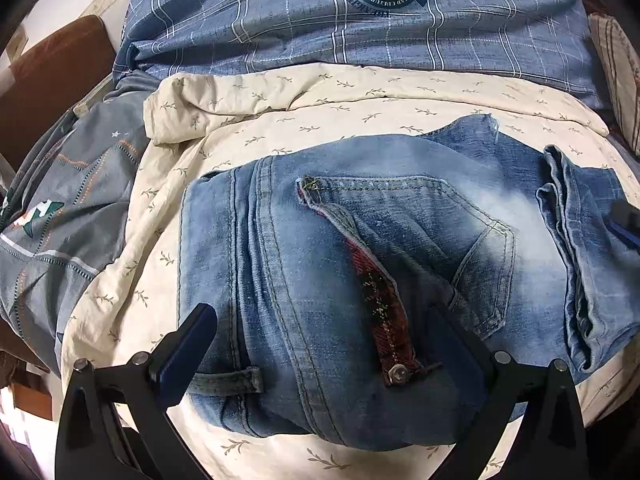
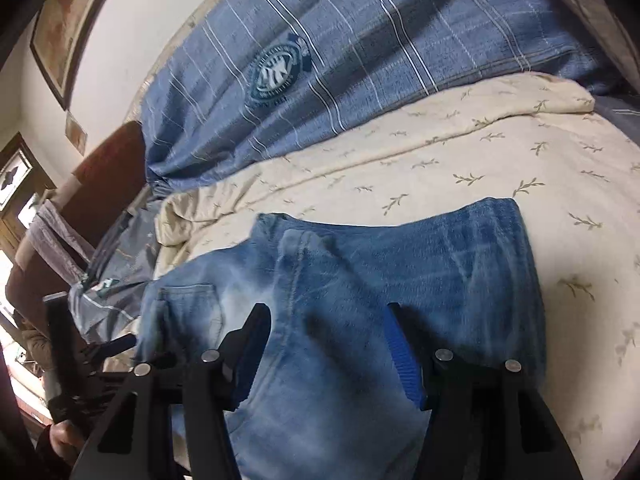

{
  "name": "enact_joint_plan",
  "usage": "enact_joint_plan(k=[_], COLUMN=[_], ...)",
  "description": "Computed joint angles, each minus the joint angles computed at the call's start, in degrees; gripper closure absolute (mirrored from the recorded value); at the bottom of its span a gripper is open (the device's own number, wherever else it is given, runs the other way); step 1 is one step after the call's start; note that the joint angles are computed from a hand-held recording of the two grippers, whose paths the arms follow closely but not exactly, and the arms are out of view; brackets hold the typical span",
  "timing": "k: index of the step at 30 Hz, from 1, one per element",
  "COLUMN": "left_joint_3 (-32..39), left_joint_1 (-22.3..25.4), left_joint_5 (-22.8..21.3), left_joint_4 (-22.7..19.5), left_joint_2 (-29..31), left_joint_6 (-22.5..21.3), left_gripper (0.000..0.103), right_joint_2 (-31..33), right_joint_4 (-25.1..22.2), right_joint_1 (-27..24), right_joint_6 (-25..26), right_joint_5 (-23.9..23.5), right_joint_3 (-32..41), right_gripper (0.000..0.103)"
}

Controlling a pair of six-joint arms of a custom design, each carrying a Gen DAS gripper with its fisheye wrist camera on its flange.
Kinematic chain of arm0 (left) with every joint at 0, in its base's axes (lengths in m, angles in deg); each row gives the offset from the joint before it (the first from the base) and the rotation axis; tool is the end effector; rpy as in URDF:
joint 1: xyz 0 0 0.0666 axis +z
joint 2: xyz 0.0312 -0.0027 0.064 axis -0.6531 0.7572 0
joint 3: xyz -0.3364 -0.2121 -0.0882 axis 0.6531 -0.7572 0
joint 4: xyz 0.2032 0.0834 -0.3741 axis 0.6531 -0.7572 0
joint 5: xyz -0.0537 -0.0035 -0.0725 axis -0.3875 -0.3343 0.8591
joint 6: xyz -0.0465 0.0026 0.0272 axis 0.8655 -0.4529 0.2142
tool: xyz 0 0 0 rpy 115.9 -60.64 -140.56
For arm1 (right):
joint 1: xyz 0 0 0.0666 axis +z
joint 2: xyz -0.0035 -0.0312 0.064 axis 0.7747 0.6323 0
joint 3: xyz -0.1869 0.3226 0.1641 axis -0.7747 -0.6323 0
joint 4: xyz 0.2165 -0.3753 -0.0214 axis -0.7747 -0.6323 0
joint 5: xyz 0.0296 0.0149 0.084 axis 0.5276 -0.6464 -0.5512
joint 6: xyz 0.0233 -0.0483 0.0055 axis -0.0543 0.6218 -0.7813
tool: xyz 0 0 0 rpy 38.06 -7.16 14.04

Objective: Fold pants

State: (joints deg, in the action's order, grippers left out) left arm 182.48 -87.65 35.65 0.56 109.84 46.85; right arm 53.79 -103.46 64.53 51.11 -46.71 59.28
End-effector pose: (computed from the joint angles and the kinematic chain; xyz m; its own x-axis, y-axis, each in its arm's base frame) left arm 0.3658 -0.3654 0.5158 -0.8597 0.0141 -0.5107 -0.0823 0.9827 0.1657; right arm 0.4277 0.1203 0.4739 -0.7978 0.1572 -0.5820 -0.2489 0.7934 0.5555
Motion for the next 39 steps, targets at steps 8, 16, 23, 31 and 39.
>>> enact_joint_plan(k=[8, 16, 23, 31, 39], left_joint_3=[-1.34, -3.31, -4.85, -4.71, -5.37], left_joint_1=[-0.1, -0.26, 0.27, 0.24, 0.92], left_joint_5=[-0.39, -2.36, -1.83, -3.42, -6.15], left_joint_4=[0.65, 0.47, 1.12, 0.91, 0.1], left_joint_2=[-2.02, -3.98, -4.85, -5.71, -6.07], left_joint_6=[0.51, 1.72, 2.53, 2.67, 3.15], left_gripper=[0.0, 0.0, 0.0, 0.0, 0.0], right_joint_2=[-7.5, -7.5, -7.58, -9.29, -8.9], right_joint_4=[-2.26, -4.0, -3.9, -0.49, 0.35], right_joint_1=[2.2, 4.23, 5.23, 5.21, 7.43], right_joint_6=[2.87, 5.89, 7.53, 6.96, 8.81], right_joint_5=[5.01, 8.68, 10.84, 9.74, 8.78], right_joint_3=[-4.82, -5.99, -6.32, -7.23, -7.33], right_gripper=[0.041, 0.041, 0.041, 0.041, 0.041])
